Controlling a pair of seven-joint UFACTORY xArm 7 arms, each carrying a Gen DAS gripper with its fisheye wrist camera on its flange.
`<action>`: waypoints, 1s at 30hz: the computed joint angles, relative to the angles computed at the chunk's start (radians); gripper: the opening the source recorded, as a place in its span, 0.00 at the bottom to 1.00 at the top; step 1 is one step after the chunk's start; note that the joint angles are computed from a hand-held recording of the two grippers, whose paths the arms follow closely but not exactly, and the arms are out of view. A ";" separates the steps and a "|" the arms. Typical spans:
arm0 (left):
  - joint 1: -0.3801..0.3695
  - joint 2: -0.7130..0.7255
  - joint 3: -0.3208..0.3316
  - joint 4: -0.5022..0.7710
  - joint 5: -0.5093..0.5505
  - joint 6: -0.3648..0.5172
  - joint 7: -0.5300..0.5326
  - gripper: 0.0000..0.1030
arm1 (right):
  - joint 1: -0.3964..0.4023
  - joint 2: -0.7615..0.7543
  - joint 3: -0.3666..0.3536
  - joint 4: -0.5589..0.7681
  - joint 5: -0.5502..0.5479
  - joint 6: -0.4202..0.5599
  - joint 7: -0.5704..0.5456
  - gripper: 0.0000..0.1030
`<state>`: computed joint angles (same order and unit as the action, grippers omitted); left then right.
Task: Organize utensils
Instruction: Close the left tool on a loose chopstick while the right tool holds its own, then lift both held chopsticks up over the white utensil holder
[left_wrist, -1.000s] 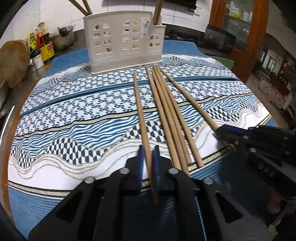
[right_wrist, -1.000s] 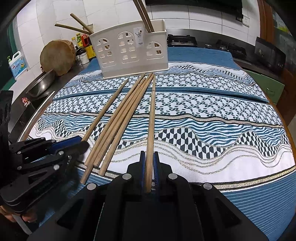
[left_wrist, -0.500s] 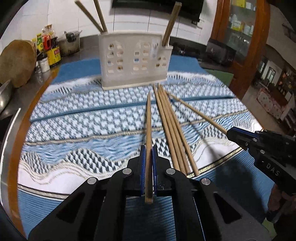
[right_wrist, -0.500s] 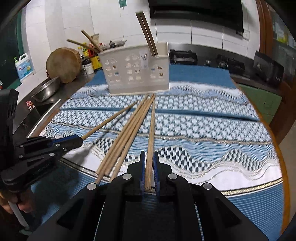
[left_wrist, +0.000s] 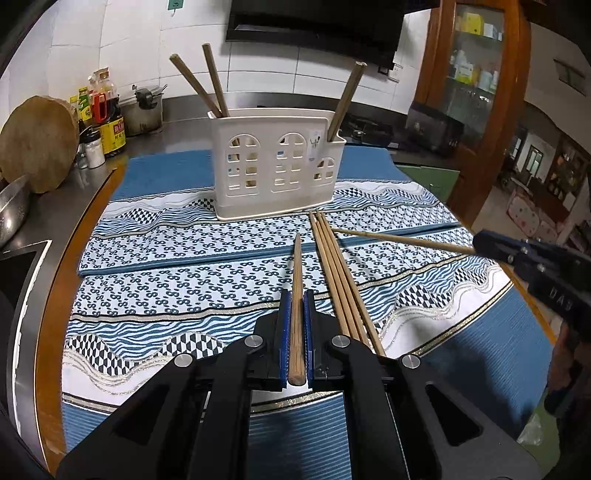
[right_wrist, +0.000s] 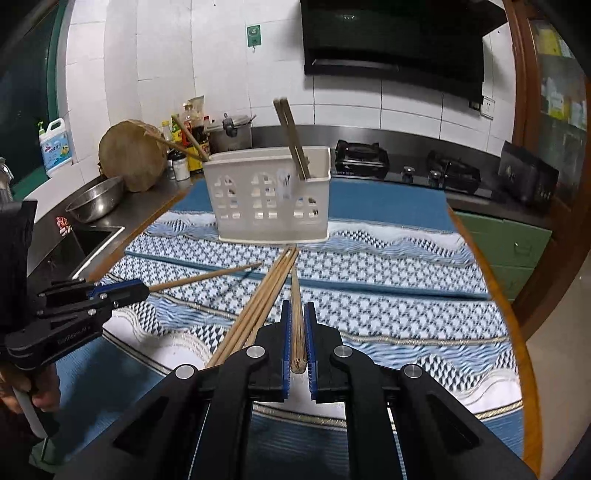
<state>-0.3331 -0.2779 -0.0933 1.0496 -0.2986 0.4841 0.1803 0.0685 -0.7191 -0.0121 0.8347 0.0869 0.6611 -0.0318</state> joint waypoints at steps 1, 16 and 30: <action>-0.003 -0.002 0.008 0.001 -0.011 0.003 0.007 0.05 | 0.005 0.007 -0.007 0.013 0.003 0.004 -0.007 0.07; 0.006 0.026 0.038 0.086 -0.080 0.019 0.085 0.05 | 0.008 0.230 -0.065 0.375 0.061 0.091 -0.119 0.06; 0.035 0.088 0.034 0.204 -0.131 0.081 0.157 0.05 | -0.061 0.679 -0.013 1.004 0.027 0.145 -0.093 0.06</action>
